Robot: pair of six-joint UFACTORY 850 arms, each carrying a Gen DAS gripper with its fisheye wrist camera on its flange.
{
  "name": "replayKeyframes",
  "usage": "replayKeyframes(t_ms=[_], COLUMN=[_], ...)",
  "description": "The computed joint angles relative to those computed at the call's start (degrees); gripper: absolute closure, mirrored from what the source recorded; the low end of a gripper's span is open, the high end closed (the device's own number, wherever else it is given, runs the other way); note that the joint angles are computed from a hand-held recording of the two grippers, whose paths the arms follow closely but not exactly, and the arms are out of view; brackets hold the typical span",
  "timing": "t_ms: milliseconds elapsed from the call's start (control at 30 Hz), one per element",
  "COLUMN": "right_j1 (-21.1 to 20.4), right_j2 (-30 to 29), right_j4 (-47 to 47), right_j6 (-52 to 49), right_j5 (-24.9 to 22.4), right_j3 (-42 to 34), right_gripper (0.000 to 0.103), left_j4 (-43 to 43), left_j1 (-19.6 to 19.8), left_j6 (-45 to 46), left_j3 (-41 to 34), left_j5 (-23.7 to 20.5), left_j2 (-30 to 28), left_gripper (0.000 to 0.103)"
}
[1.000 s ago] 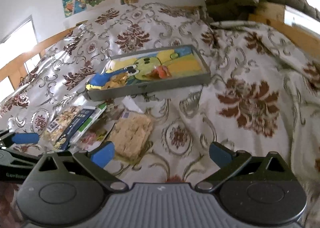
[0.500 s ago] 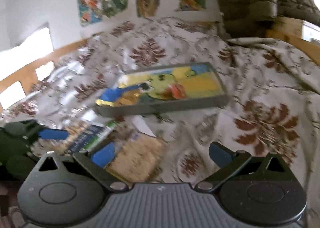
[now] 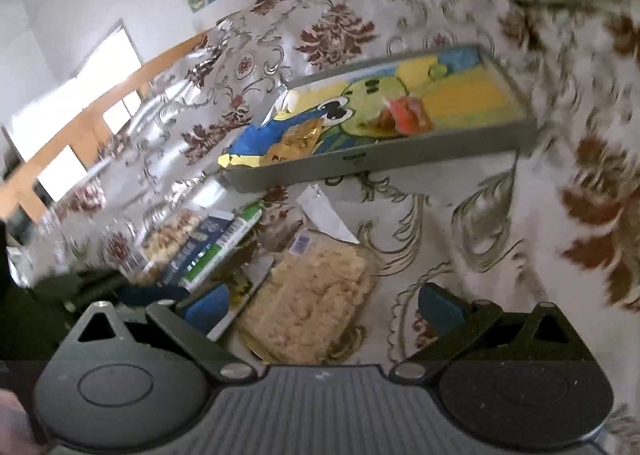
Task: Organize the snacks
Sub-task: 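Lower the right tool onto the rice-crispy bar while the left tool approaches the brown jerky packet, then close the right gripper on the rice-crispy bar while the left gripper closes on the jerky packet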
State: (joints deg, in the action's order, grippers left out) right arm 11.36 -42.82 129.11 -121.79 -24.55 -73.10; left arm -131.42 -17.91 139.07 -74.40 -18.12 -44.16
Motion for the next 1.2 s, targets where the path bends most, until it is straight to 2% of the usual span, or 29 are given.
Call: replayKeyframes(t_ms=[167, 233, 333, 433, 600, 733, 800, 1000, 1033, 1100, 1200], right_j1=[-0.92, -1.05, -1.8, -2.79, -3.83, -3.63, -3.6, -4.1, -4.29, -4.59, -4.32], right_j2=[-2.43, -3.23, -4.77, -6.58, -9.52, -10.45, -10.43, -10.25, -10.24, -10.44, -10.44], right_j4=[-10.29, -13.65, -17.75, -20.24, -23.38, -23.78, -23.07, -23.96, -23.67, -24.24, -25.21], right_j6=[11.19, 14.58, 20.02, 24.85, 32.1, 36.94, 38.56, 47.18, 48.05, 50.07, 49.97], right_j5=[-1.48, -1.55, -3.93, -6.81, -9.12, -8.2, -8.19, -6.97, -7.56, -9.12, -9.29], right_j3=[-3.04, -4.11, -5.73, -7.72, -11.17, -12.46, -12.44, -12.63, -12.51, -12.6, -12.8], right_gripper=[0.0, 0.0, 0.0, 0.0, 0.0, 0.0, 0.001, 0.031, 0.04, 0.042, 0.05], left_j4=[1.32, 5.15, 4.92, 5.0, 11.25, 15.58, 17.26, 21.38, 22.33, 24.37, 25.12], left_j1=[0.85, 1.36, 1.48, 1.61, 2.54, 3.06, 3.14, 3.48, 3.6, 3.73, 4.21], left_j6=[-4.54, -10.32, -10.0, -9.65, -18.89, -26.08, -28.24, -34.95, -36.7, -40.01, -42.29], left_j3=[-1.95, -3.42, -4.93, -6.28, -8.99, -10.35, -10.78, -11.05, -11.07, -11.25, -11.15], left_j5=[0.25, 0.17, 0.07, 0.18, 0.45, 1.6, 2.12, 2.43, 2.34, 2.62, 1.56], left_j2=[-1.4, -2.47, -3.61, -4.47, -6.0, -6.6, -6.77, -6.62, -6.54, -6.5, -6.33], left_gripper=[0.012, 0.018, 0.021, 0.027, 0.04, 0.051, 0.053, 0.056, 0.058, 0.064, 0.067])
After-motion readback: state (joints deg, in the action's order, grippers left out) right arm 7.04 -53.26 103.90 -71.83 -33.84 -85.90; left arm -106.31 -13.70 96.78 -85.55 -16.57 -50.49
